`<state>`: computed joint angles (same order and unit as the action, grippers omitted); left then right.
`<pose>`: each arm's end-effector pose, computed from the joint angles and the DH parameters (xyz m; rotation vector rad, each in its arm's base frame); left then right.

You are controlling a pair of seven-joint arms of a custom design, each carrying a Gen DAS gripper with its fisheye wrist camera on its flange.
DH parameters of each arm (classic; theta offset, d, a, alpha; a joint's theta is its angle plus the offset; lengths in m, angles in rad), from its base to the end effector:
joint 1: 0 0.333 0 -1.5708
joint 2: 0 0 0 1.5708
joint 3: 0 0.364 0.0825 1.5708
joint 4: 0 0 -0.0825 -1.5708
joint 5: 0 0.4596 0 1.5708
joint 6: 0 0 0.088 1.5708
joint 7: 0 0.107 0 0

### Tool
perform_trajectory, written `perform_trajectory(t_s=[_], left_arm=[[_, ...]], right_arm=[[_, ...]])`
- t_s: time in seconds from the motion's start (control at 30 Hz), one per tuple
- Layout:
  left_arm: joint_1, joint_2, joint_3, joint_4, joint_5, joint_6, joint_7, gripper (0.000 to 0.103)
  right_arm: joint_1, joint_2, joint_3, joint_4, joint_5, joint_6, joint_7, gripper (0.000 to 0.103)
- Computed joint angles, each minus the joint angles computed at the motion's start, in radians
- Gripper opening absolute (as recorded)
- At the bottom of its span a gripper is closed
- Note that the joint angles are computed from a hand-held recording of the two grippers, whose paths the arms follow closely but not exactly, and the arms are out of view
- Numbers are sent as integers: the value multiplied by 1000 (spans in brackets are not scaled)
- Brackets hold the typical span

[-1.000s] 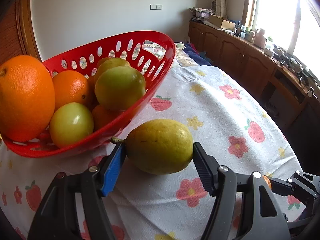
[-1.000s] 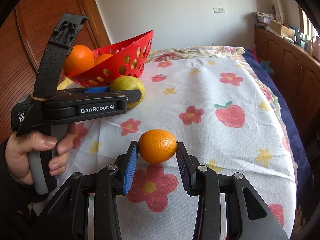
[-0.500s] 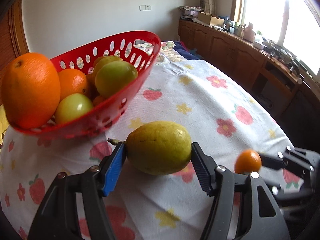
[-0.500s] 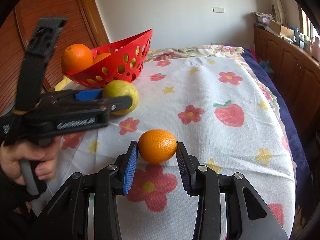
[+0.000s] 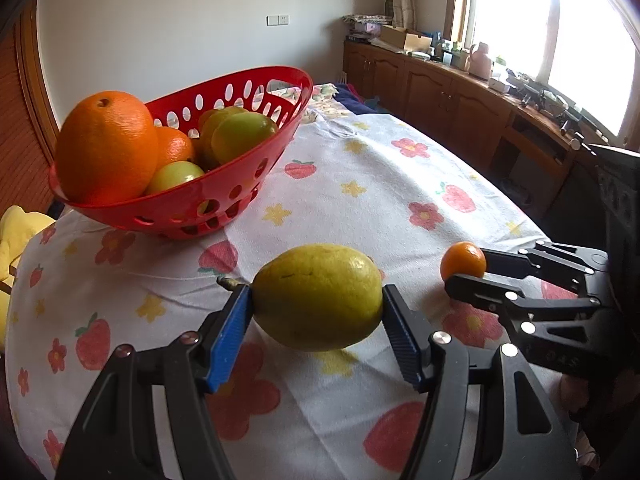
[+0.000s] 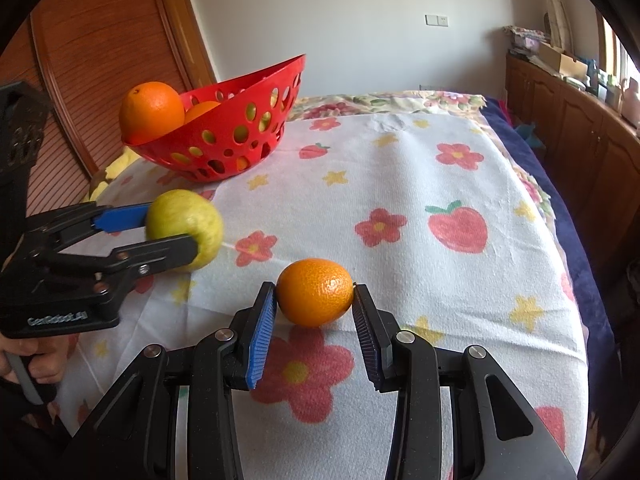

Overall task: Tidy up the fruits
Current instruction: 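Close the left tool on the yellow pear while the right tool holds the mandarin, then lift the pear with the left tool toward the basket while the right tool carries the mandarin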

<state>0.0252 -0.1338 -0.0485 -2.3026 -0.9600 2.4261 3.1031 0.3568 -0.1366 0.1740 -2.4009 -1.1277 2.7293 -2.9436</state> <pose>0.5725 -0.0168 0.4343 -0.9240 2.5902 -1.0192 0.4579 0.3092 0.3998 -1.4878 1.9616 -0.6435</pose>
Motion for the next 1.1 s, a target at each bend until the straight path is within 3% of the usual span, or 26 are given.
perform_trajectory(t_s=[0.57, 1.03, 1.07, 1.1], left_arm=[[29, -72, 53, 22, -81, -148, 84, 64], [46, -35, 64, 138, -181, -186, 116, 63], [48, -29, 63, 150, -188, -187, 118, 60], [50, -22, 65, 162, -202, -194, 128, 37]], right_arm=[[7, -12, 6, 3, -29, -30, 16, 39], [-21, -52, 7, 64, -40, -47, -81, 39], [-24, -47, 5, 76, -41, -46, -89, 39], [-27, -37, 4, 91, -43, -46, -95, 39]])
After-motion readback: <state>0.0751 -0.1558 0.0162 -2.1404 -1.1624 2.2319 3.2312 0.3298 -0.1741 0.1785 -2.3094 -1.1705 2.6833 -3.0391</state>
